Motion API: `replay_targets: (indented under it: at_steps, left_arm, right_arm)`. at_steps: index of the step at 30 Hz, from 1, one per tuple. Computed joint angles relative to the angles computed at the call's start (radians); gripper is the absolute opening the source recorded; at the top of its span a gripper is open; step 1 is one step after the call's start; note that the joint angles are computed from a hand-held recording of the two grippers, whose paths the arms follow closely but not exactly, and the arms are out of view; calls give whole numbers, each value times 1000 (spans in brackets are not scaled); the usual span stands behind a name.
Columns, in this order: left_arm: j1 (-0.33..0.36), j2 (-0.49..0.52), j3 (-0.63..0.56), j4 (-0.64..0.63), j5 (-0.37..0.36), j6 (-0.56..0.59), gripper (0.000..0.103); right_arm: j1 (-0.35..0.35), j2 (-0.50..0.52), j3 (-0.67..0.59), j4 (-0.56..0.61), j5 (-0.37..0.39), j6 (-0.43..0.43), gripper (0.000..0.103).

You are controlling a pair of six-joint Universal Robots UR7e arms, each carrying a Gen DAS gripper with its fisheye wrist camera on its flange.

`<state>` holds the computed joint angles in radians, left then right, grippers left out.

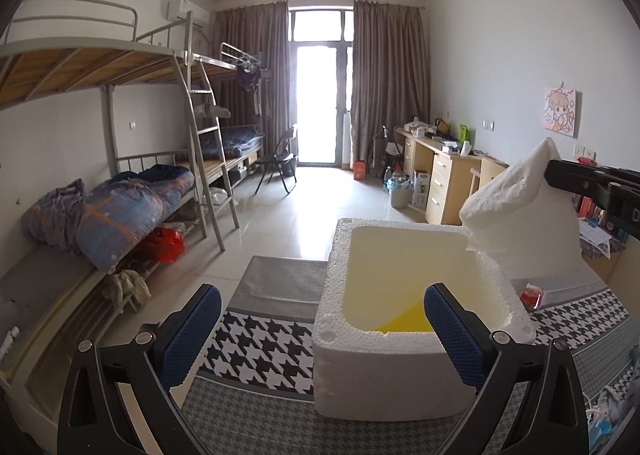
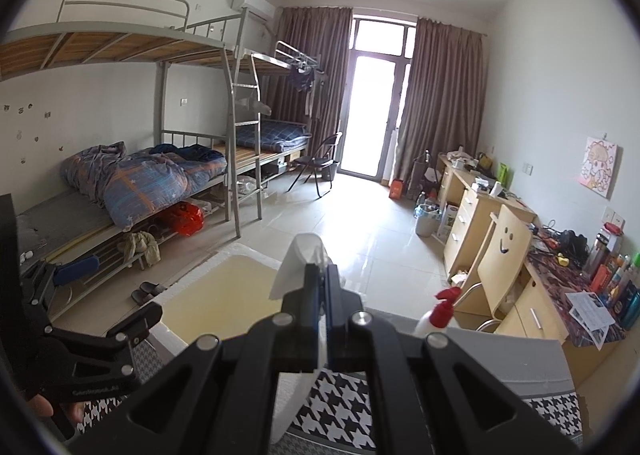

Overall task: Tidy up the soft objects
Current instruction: 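Lower the white tissue into the foam box and open the right tool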

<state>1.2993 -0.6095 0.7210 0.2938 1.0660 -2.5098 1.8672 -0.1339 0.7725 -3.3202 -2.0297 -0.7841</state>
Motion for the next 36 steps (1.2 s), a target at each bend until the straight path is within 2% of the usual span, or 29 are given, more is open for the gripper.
replay_targets:
  at_steps: [15, 22, 29, 31, 32, 34, 36]
  left_arm:
    - [23, -72, 124, -58, 25, -27, 102]
    - [33, -89, 151, -68, 28, -35, 102]
    - [39, -87, 147, -57, 37, -34, 102]
    - [41, -90, 150, -58, 41, -33, 102]
    - [41, -90, 150, -57, 44, -33, 102]
    - [42, -91, 151, -56, 47, -32, 102]
    - [42, -90, 149, -53, 45, -31, 102]
  right_arm:
    - [16, 56, -111, 102, 23, 5, 4]
    - [6, 100, -197, 243, 12, 50, 4]
    - [-1, 161, -328, 412, -31, 105, 5]
    - [-5, 174, -363, 474, -43, 124, 9]
    - [-5, 178, -373, 492, -55, 129, 16]
    - [-7, 183, -383, 516, -70, 141, 42]
    - [-9, 161, -342, 503, -57, 144, 51]
